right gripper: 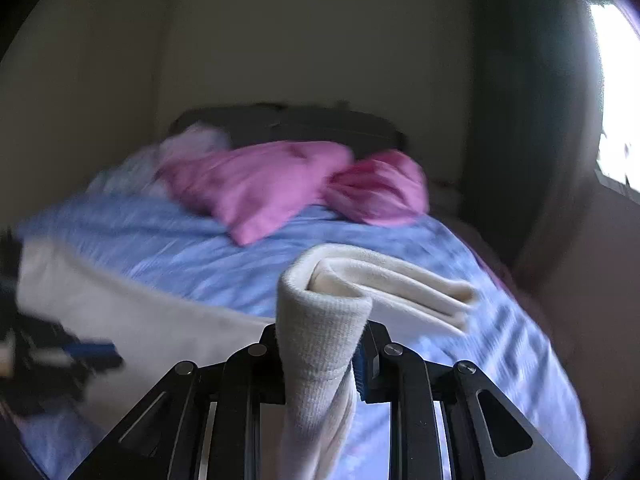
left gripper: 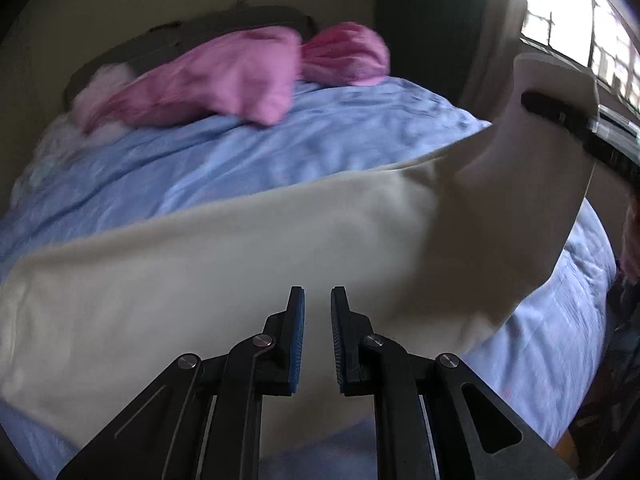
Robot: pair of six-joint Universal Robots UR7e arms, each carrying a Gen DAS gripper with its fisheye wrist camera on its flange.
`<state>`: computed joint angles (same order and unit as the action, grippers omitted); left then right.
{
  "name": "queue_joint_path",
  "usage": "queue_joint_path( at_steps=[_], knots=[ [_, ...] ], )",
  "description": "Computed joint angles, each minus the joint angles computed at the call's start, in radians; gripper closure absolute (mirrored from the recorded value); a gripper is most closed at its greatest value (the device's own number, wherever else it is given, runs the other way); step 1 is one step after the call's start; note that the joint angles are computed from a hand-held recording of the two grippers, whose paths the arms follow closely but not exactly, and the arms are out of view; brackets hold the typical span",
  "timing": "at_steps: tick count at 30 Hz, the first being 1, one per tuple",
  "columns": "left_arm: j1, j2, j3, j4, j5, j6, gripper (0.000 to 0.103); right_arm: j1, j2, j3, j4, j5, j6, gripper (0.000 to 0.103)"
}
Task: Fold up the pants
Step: 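Lift the hem with the right gripper and fold it over toward the waistband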
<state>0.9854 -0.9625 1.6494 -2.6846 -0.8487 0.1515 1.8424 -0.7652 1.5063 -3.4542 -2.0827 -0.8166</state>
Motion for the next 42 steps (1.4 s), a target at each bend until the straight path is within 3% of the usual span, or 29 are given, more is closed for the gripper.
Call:
queue_joint_path(
  at_steps=[5,8,11,16,19,21,23,27,30,34,38,40,42],
  knots=[
    [0.037,-0.103,0.083,-0.01,0.054,-0.042,0.088,0.083,0.123,-0.051,0.047,-0.068,-0.16,0.079],
    [0.073,-0.148,0.103,-0.007,0.005,-0.118,0.088,0.112,0.191,-0.082,0.098,-0.114,-0.208,0.079],
    [0.087,-0.165,0.12,-0.033,0.001,-0.136,0.086,0.131,0.243,-0.106,0.156,-0.147,-0.225,0.079],
    [0.094,-0.182,0.135,-0.039,0.012,-0.159,0.066,0.144,0.301,-0.132,0.255,-0.21,-0.236,0.078],
    [0.094,-0.195,0.145,-0.07,0.012,-0.149,0.055,0.139,0.307,-0.136,0.322,-0.213,-0.192,0.067],
    [0.089,-0.203,0.155,-0.097,0.032,-0.146,0.05,0.141,0.296,-0.115,0.34,-0.187,-0.19,0.04],
    [0.089,-0.211,0.156,-0.12,0.049,-0.145,0.049,0.154,0.286,-0.081,0.305,-0.146,-0.219,0.034],
    [0.077,-0.233,0.17,-0.168,0.059,-0.082,0.049,0.196,0.261,-0.025,0.203,-0.095,-0.257,0.034],
    [0.056,-0.247,0.185,-0.207,0.004,0.058,0.04,0.208,0.202,0.055,0.047,-0.036,-0.199,0.034],
    [0.036,-0.234,0.152,-0.157,-0.121,0.177,0.037,0.179,0.095,0.151,-0.082,-0.012,0.017,0.034],
    [0.03,-0.17,0.073,-0.052,-0.236,0.276,0.036,0.111,-0.004,0.194,0.007,0.02,0.277,0.033],
    [0.032,-0.13,0.02,0.038,-0.285,0.302,0.036,0.067,-0.049,0.212,0.091,0.079,0.407,0.034],
    [0.026,-0.092,-0.012,0.076,-0.292,0.325,0.036,0.033,-0.069,0.229,0.103,0.126,0.483,0.034]
  ],
)
